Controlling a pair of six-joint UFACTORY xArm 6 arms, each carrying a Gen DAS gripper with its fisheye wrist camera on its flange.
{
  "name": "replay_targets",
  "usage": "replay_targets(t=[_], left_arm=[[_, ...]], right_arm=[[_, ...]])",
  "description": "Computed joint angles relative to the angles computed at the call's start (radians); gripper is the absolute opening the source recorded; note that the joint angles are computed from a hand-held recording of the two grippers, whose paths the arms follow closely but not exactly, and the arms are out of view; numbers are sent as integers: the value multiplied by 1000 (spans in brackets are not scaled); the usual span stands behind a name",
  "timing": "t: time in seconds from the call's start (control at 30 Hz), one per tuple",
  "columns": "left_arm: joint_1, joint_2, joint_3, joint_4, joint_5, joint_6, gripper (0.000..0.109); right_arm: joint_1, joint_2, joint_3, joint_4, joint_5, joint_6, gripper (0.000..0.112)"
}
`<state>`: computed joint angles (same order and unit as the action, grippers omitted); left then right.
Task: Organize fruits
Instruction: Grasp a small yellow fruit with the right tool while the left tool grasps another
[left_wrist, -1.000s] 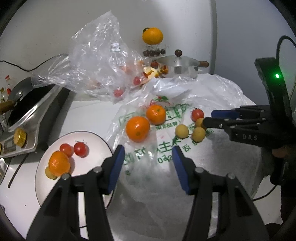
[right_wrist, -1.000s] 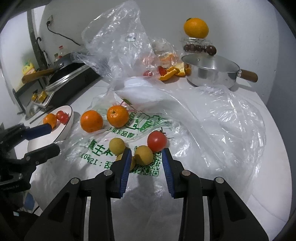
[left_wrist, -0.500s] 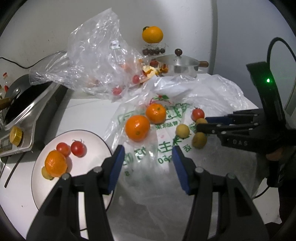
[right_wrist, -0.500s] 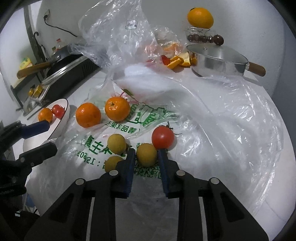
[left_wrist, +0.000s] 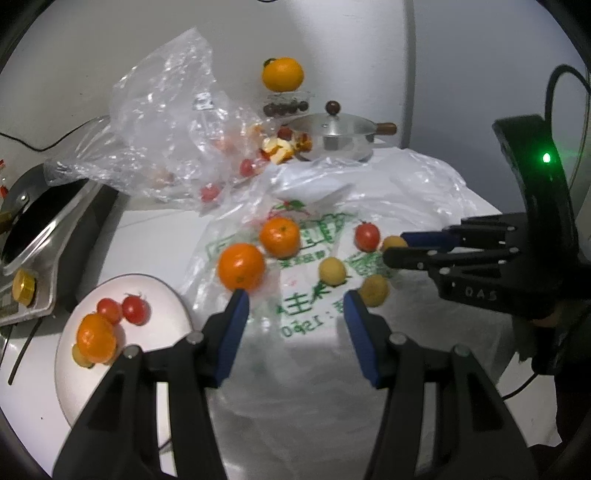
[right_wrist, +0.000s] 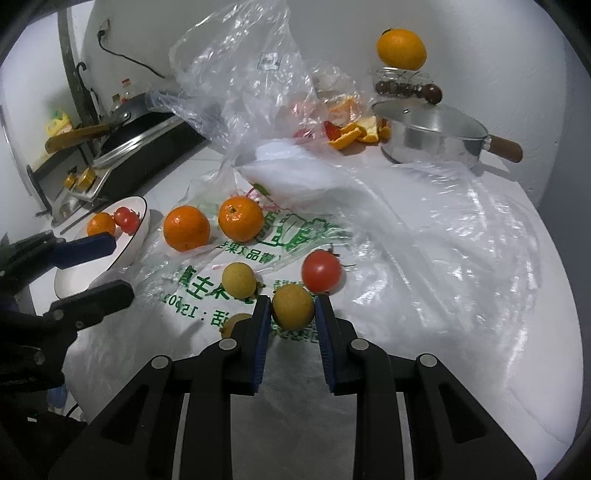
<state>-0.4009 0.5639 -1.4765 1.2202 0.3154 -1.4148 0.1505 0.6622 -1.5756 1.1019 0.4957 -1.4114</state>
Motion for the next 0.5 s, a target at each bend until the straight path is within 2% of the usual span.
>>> replay_targets(t=[0.5], left_arm=[[-42, 118, -145, -214, -6, 210, 55]], right_arm=[[-53, -40, 41, 46, 39, -74, 27]])
